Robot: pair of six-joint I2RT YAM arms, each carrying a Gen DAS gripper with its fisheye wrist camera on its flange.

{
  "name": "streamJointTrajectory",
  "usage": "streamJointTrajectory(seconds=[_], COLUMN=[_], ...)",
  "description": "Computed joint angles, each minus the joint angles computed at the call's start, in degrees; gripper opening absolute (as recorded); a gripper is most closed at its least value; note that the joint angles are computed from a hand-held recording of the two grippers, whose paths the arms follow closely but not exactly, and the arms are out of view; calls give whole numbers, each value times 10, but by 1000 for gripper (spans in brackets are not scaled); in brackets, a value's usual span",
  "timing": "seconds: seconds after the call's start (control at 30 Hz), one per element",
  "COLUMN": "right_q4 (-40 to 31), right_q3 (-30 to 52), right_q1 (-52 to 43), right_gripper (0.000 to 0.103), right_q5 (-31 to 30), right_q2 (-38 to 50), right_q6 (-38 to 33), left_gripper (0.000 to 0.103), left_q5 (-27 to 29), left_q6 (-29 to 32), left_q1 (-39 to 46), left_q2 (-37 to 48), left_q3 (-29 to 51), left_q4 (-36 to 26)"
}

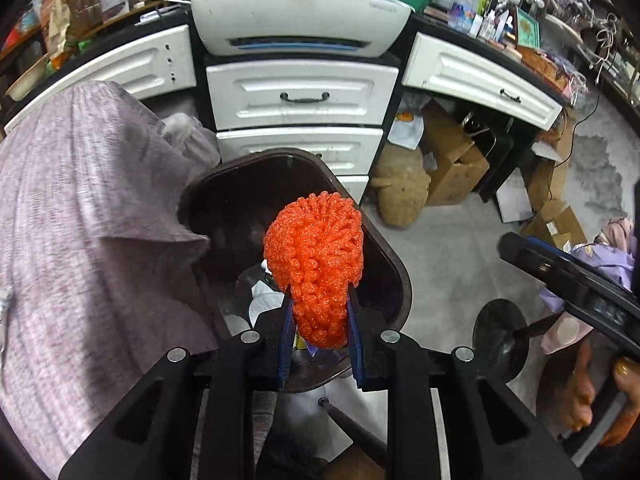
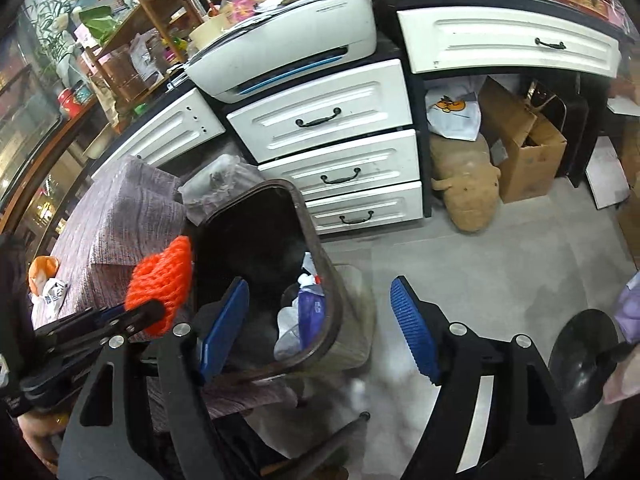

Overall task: Collect trash
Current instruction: 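Carry the orange mesh net over the bin and release it with the left gripper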

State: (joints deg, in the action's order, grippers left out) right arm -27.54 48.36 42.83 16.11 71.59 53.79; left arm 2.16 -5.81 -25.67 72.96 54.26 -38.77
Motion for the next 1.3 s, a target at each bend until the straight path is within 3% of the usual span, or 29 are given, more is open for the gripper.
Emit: streamJointTrajectory(seconds=[0.23,0.33,0.4,0.57,0.7,1.13,1.3], right_q4=[-9,-11,-13,-20,-20,-25,-28], right_q3=[3,4,3,3,-2,28,58], right_q1=[10,13,17,20,15,30,48], right_gripper=[73,76,84,85,85,85,85], right_q5=[11,15,24,35,34,31,32], right_q2=[-2,-2,-2,-3,-10,16,33], right_q6=[-1,-1,5,13,17,10,-1], left_gripper=[25,39,58,77,85,95,97], left_q5=[-16,-7,-5,6,27,32,54], left_q6=[-5,-9,-9,-12,-17,1,23], left_q1=[-22,-19,-19,-23,-21,-28,11], left_q2=[41,45,41,15,-20,-158,-206], left_q3=[6,3,0,-12,-24,-27,-15], left_q4=[17,19,20,19,8,-58,-100])
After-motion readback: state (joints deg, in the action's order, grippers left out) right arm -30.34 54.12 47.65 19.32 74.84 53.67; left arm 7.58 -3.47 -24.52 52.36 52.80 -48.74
